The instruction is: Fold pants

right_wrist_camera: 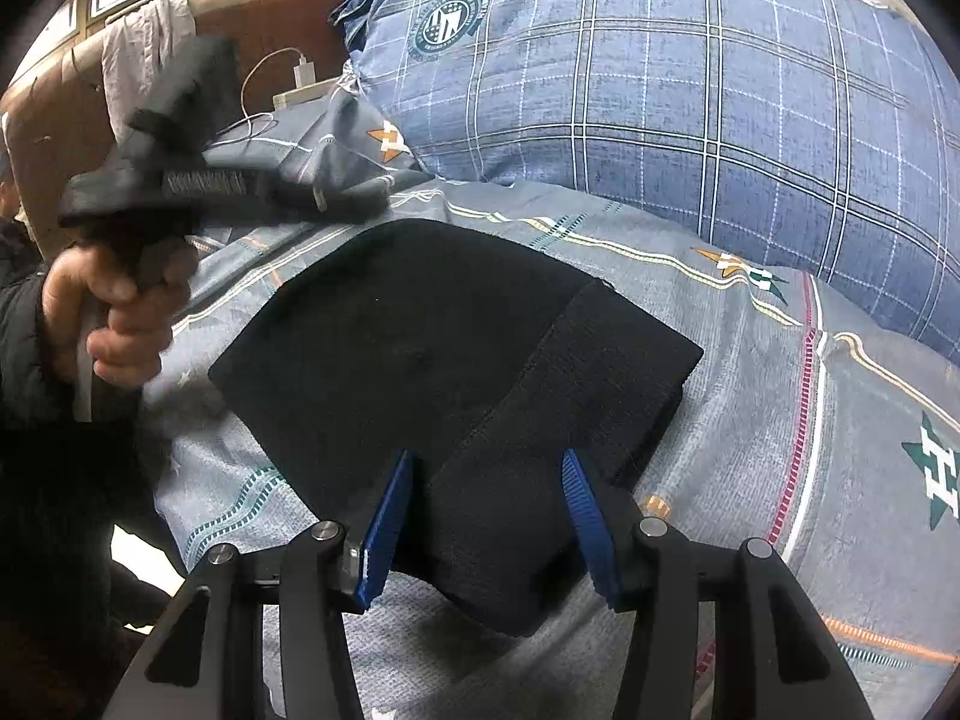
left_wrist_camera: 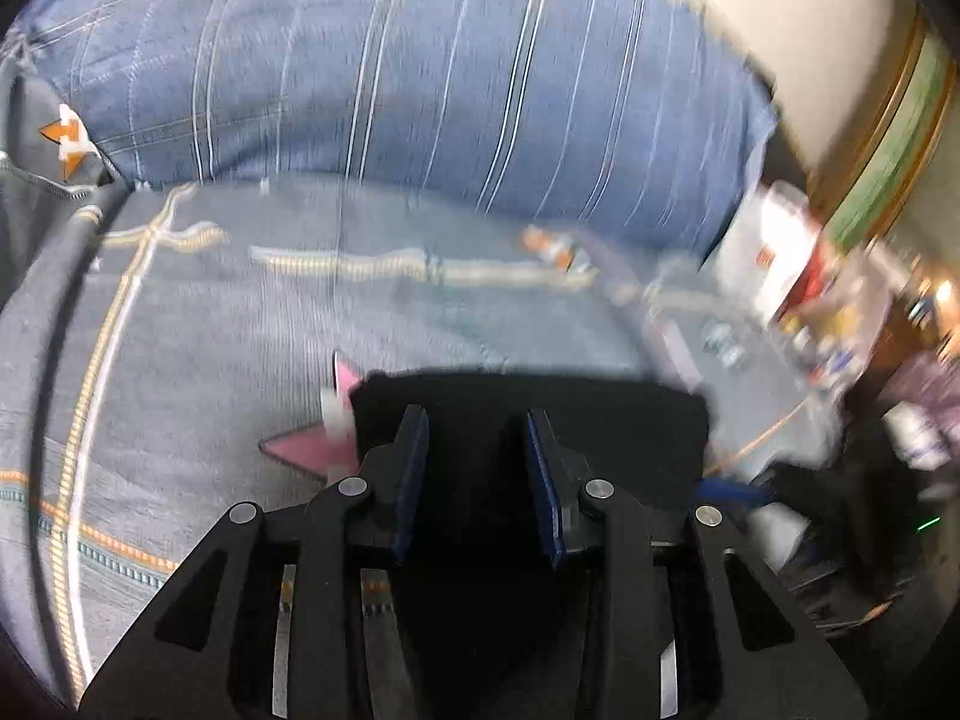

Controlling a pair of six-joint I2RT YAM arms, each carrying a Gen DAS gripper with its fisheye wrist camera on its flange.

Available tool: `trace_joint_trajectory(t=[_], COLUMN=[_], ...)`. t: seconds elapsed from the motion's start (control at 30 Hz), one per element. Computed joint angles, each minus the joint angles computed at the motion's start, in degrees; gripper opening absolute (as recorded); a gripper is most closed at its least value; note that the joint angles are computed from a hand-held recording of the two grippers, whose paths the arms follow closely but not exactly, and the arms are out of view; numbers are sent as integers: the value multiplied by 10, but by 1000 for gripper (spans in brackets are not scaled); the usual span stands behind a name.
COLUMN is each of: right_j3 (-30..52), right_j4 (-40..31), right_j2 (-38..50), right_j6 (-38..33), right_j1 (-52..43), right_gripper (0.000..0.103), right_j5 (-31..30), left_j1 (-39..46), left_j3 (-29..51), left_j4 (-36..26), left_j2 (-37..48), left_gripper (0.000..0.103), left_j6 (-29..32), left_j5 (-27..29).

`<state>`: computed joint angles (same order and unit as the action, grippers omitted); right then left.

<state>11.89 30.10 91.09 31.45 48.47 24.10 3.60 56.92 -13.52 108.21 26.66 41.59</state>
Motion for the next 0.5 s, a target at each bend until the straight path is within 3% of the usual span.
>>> trace_joint_trajectory(t=[0.07,0.17,0.3,0.4,0.5], right_j3=[-4,-14,-35,-1,52], right_j4=[-2,-35,-29,-11,-19], right_j2=[-11,-67,-135,-87,4], right_j6=[5,7,8,-23,-42], right_j1=[-4,-1,0,-37,-96], right_gripper=[50,49,49,49,50], right_j5=[-6,-5,76,83,13], left_j1=[-20,-10,-9,-9,-4], left_j3=[-21,9,-1,-10,-11], left_j4=[39,-1,9,20,17], left_j2=[-8,10,4,-2,-2], left_gripper=[31,31,31,31,31], left_j6=[-2,-2,-6,-12,-7], left_j5=[-33,-14,-12,-13,-5])
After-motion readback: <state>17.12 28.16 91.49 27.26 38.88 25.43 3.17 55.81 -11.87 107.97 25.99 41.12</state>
